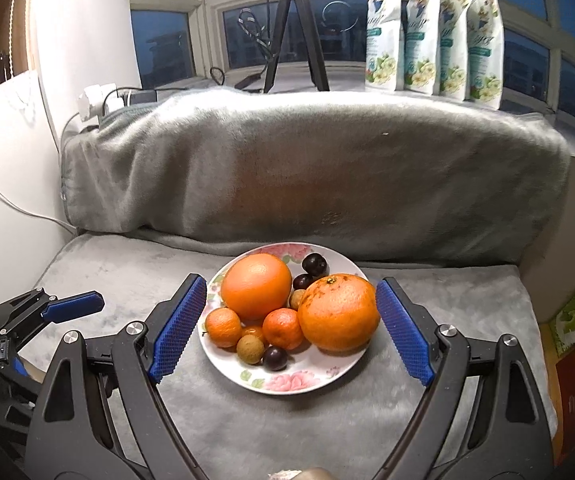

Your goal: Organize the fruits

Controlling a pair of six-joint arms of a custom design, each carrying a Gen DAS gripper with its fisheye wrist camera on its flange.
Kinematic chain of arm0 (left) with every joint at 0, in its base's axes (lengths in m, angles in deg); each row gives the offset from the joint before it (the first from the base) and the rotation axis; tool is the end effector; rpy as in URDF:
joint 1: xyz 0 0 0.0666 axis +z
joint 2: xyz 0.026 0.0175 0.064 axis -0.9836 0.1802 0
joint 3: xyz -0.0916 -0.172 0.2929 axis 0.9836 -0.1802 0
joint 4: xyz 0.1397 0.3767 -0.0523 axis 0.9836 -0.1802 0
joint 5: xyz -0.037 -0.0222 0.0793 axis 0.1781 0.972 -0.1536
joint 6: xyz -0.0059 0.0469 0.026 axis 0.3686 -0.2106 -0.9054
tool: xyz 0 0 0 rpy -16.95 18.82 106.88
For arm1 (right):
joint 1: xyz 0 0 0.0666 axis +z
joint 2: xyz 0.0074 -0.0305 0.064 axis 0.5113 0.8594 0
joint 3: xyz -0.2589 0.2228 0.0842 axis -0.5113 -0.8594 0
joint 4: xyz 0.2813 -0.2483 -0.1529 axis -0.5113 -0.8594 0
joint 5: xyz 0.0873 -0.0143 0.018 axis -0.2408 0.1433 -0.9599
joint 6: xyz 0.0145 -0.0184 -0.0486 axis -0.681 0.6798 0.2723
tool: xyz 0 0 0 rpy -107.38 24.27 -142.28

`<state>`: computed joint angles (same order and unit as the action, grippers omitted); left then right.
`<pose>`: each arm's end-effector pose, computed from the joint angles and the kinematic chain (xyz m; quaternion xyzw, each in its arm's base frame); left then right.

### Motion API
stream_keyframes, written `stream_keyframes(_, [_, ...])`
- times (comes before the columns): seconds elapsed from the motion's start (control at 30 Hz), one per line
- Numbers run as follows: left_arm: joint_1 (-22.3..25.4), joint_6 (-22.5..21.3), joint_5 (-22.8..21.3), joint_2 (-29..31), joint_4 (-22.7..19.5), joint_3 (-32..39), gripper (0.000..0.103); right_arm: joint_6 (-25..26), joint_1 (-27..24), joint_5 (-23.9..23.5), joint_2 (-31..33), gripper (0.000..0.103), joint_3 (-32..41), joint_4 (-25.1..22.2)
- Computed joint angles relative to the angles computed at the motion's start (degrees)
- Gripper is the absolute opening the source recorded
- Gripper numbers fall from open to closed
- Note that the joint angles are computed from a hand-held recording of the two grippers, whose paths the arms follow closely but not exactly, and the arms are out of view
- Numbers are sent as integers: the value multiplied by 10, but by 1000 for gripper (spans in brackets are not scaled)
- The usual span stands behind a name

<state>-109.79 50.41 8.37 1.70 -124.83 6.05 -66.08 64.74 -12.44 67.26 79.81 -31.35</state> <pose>0.2873 -0.1567 0.3380 0.0059 0.8976 -0.0796 0.4336 0.3757 0.2518 0.3412 -0.2150 0.8608 0.1462 0.4375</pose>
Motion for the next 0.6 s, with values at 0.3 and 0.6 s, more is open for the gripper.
stream_keyframes(0.3, [-21,16,-40,-50,-25,-16,81,-31,22,48,-57,89,-33,-3])
stream_keyframes(0.6, [-42,34,-70,-90,-50,-26,81,-39,50,101,-98,89,-64,-2])
